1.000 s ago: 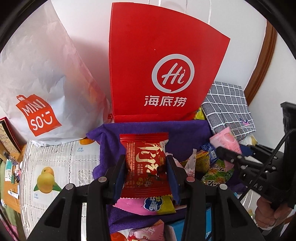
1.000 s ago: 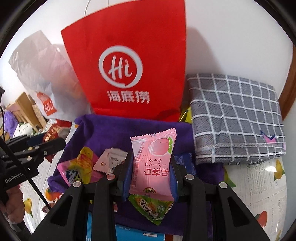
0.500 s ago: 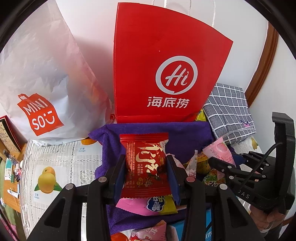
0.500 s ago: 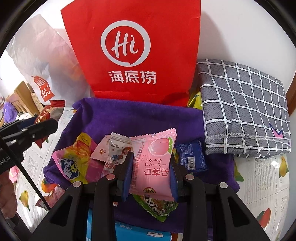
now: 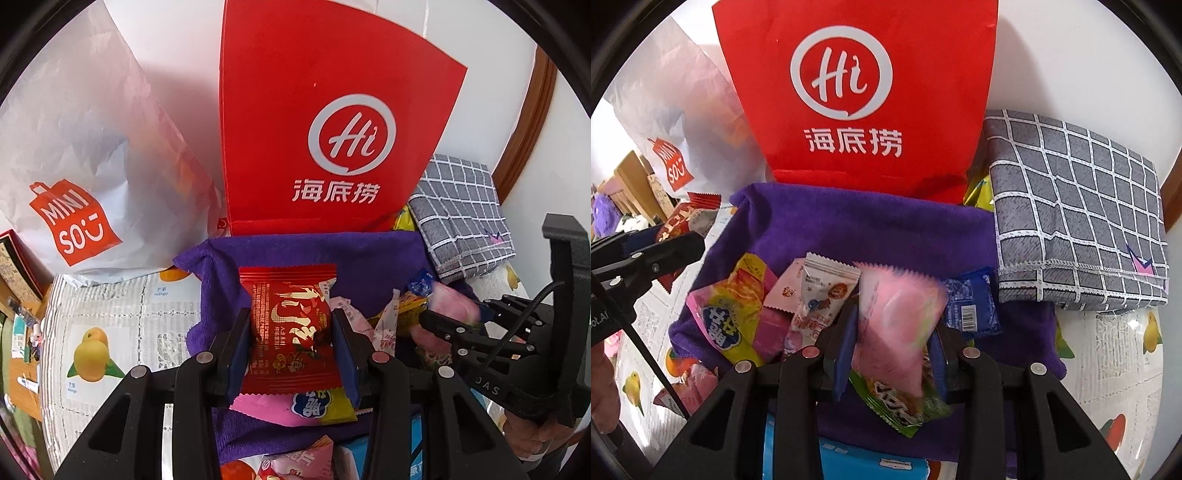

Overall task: Organize snacks
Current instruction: 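Open the right gripper to drop the pink peach packet onto the towel, then open the left gripper to drop the red packet onto the towel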

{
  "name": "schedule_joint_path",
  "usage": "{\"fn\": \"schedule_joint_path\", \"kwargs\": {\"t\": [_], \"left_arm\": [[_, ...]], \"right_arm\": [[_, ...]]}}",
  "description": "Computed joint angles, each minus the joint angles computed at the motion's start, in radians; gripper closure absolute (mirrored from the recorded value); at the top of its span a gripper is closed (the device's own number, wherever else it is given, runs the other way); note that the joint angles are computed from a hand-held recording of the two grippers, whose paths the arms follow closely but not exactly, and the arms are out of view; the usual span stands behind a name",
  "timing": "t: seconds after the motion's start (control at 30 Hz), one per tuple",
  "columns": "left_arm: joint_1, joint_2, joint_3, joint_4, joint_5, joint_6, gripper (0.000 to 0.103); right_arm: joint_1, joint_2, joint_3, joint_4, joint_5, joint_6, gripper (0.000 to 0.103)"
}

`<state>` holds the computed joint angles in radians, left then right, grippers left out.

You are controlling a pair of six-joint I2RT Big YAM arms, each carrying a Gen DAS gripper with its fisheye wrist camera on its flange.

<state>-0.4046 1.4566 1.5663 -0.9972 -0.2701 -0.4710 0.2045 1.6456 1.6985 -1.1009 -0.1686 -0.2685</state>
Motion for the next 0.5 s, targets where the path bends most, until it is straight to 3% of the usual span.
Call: {"fn": "schedule_joint_path", "kwargs": {"t": [0.33,0.5], "left_arm": [[0.008,0.026,0.011,-0.040,0.028,-0.011,0.063],[0.005,0.041,0.021,-0.062,0.036,-0.007,0.063]], "right_arm": [[-0.019,-0.021,0.004,0.022,-0.023,0.010,0.066],[-0.034,-0.031,0.007,0.031,-0.040,0.023,0.060]]}}
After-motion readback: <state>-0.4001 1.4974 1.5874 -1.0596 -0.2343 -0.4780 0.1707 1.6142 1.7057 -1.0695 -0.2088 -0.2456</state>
